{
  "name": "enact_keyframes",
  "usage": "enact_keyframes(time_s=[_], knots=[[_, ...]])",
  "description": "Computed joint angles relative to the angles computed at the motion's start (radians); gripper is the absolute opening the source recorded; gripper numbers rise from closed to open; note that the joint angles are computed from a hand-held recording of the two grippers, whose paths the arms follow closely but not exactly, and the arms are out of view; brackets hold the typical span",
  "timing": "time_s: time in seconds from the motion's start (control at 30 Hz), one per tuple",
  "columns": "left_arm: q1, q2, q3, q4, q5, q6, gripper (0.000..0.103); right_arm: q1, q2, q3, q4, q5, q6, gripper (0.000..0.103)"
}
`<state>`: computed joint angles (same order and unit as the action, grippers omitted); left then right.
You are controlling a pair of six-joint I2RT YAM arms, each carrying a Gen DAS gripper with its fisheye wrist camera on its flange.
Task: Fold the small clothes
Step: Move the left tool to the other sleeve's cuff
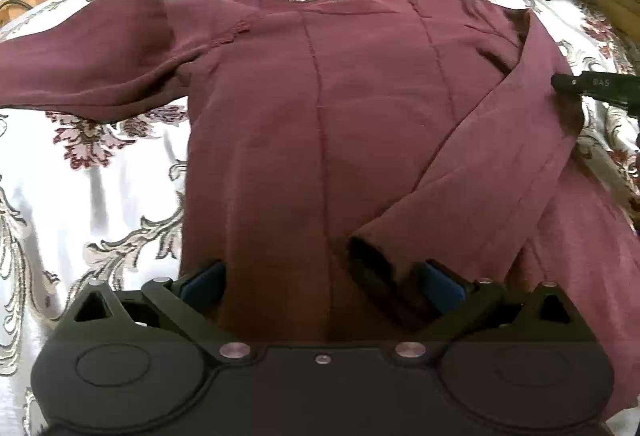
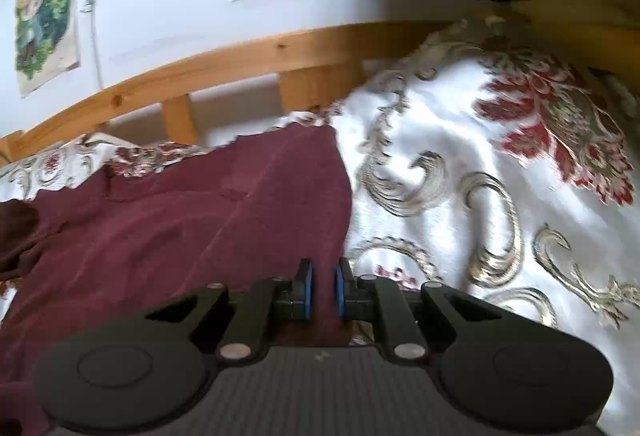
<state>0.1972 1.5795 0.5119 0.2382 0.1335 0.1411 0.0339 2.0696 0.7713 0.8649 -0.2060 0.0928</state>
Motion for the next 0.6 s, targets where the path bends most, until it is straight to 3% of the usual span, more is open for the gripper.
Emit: enact_keyframes(time_s=[0.1, 0.3, 0.43, 0.6], knots=[[-0.003, 0.000, -0.002, 0.001, 0.000, 0.002, 0.102, 0.004, 0.010, 0.019, -0.046, 0.011, -0.002, 0.017], [0.056, -0.032, 0.025, -0.068, 0.077, -0.049, 0.102, 0.010, -0.032, -0.024, -0.047, 0.037, 0.028, 0.050], [0.142, -0.133, -0.020, -0.025, 0.145, -0.145, 0.102, 0.026, -0.108, -0.098, -0.036, 0.037, 0.034, 0.074], [0.295, -0.267, -0.018, -0.046, 0.114, -0.221, 0.102, 0.069, -0.256, -0.217, -0.041, 0.037, -0.004, 0.093]])
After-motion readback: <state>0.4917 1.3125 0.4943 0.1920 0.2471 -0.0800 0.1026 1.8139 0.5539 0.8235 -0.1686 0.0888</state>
